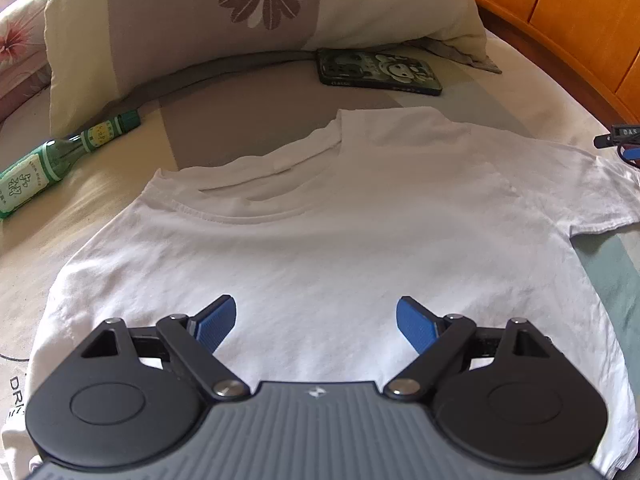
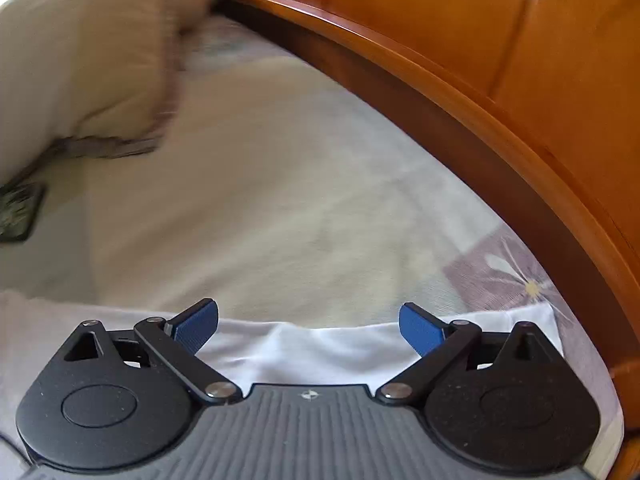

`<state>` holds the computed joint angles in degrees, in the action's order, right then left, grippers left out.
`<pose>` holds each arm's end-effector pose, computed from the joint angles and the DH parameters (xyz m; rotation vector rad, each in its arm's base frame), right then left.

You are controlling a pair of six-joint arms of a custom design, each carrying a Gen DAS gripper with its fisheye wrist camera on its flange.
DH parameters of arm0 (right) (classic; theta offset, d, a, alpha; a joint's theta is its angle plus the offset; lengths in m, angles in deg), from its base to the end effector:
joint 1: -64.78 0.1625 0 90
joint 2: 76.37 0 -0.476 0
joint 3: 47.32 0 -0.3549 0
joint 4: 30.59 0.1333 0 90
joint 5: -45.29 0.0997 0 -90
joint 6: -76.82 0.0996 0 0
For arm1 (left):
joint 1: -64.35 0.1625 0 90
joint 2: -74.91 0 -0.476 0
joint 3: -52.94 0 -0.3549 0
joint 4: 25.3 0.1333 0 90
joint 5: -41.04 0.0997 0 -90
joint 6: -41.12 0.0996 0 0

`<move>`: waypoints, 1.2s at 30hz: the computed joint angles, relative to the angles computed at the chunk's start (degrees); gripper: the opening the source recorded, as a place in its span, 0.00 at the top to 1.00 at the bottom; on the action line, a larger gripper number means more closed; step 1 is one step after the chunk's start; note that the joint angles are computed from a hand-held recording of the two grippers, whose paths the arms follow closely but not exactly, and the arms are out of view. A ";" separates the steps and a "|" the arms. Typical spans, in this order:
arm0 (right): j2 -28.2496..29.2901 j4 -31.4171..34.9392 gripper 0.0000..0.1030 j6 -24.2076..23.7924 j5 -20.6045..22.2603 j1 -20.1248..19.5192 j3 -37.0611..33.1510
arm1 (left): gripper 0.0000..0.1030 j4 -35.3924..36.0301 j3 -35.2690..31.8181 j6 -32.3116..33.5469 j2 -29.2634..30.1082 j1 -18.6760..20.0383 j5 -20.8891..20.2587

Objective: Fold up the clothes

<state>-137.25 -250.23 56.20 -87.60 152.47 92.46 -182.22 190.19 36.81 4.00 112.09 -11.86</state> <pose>0.0485 -0.4219 0.2611 -0.0527 -2.1604 0.8215 -0.1249 -0.4251 0.2088 0.8182 2.3927 -0.3472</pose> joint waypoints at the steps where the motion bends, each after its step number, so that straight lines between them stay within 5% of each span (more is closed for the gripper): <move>1: 0.17 0.52 0.03 -1.38 2.38 1.21 0.82 | 0.15 -0.48 0.36 -0.30 0.04 -0.22 0.13; 8: 9.23 3.29 0.03 -14.86 15.71 8.16 2.52 | 0.15 -6.15 5.89 1.26 0.68 -3.42 0.24; 15: 18.10 4.00 0.03 -32.01 19.61 13.96 3.63 | 0.15 -10.62 13.13 6.80 0.38 -6.21 -2.08; 18: 18.96 2.77 0.00 -30.85 20.24 13.27 6.16 | 0.14 -5.21 15.88 0.88 -5.11 -6.58 -3.35; 23: 17.57 2.65 0.00 -27.11 19.72 12.21 8.23 | 0.09 17.46 16.63 -13.55 -19.71 -10.25 -4.36; 26: 17.66 3.19 0.00 -26.63 18.29 12.83 8.13 | 0.09 26.19 14.83 -16.57 -23.05 -11.52 -5.61; 32: 18.23 1.71 0.00 -28.50 19.32 12.13 8.66 | 0.09 20.58 15.27 -21.56 -21.46 -9.46 -6.86; 36: 18.81 0.18 0.00 -29.08 19.69 11.99 8.94 | 0.08 29.14 17.94 -28.19 -27.43 -16.75 -6.85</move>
